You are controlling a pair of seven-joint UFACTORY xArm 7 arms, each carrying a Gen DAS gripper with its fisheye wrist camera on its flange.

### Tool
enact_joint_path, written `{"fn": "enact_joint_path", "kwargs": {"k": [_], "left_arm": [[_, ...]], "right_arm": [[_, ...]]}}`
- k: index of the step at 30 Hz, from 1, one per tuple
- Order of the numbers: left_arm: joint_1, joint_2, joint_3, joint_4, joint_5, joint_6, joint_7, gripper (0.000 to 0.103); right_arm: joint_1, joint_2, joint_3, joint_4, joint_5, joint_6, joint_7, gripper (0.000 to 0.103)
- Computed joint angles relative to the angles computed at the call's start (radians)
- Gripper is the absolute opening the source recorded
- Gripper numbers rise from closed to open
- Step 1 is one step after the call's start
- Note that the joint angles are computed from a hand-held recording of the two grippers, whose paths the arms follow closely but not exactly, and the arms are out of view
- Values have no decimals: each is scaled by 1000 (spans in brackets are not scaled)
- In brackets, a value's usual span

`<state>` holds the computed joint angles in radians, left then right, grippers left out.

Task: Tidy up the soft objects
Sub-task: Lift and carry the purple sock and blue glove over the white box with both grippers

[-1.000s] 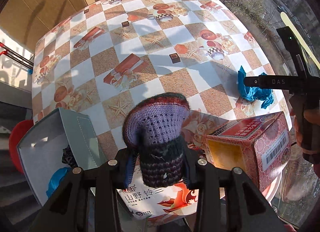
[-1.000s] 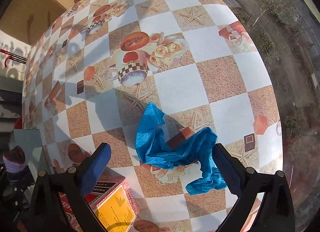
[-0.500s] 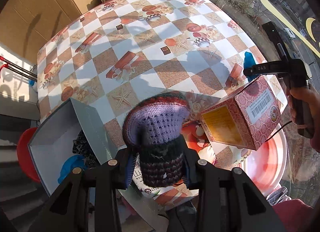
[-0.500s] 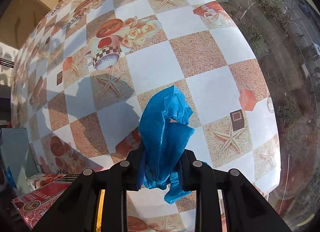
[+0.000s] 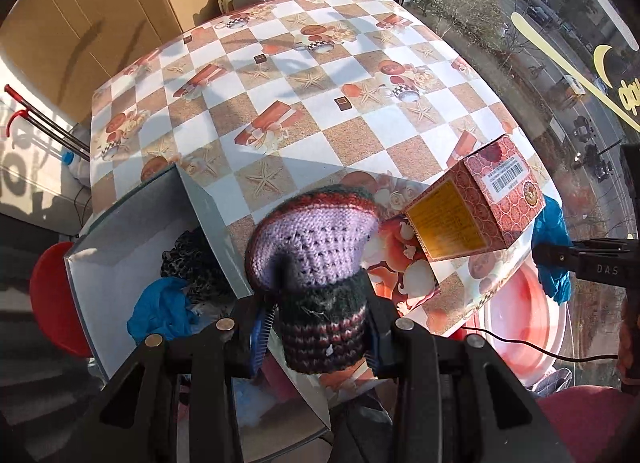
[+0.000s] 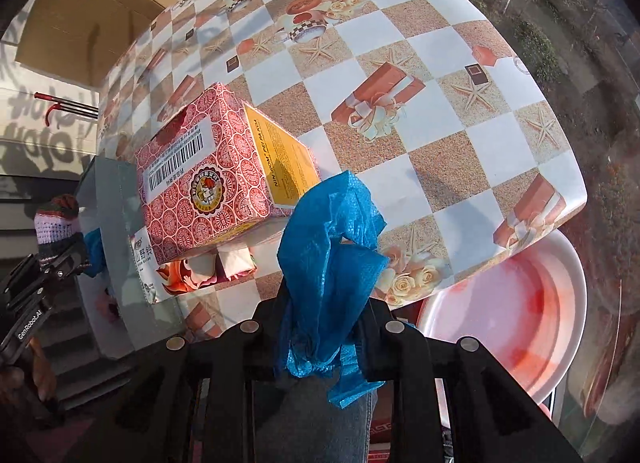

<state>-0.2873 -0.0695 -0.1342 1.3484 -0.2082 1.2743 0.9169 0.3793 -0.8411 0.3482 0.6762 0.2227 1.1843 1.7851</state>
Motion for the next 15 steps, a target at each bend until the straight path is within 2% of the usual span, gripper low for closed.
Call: {"fn": "enact_joint_path", "kwargs": {"k": [3,7,15], "left_arm": [[24,5,21,7,-7,-9,-11,42],[61,32,42,36,1,-18,-62,42],[139,80,77,83,17,-59,-167,42]], "right_arm": [[-3,141,-3,111,-46,-35,-101,27],[-13,335,-24,296,-148,-23,-279,27],[-29,625,-84,560,-250,-136,-536,27]]}}
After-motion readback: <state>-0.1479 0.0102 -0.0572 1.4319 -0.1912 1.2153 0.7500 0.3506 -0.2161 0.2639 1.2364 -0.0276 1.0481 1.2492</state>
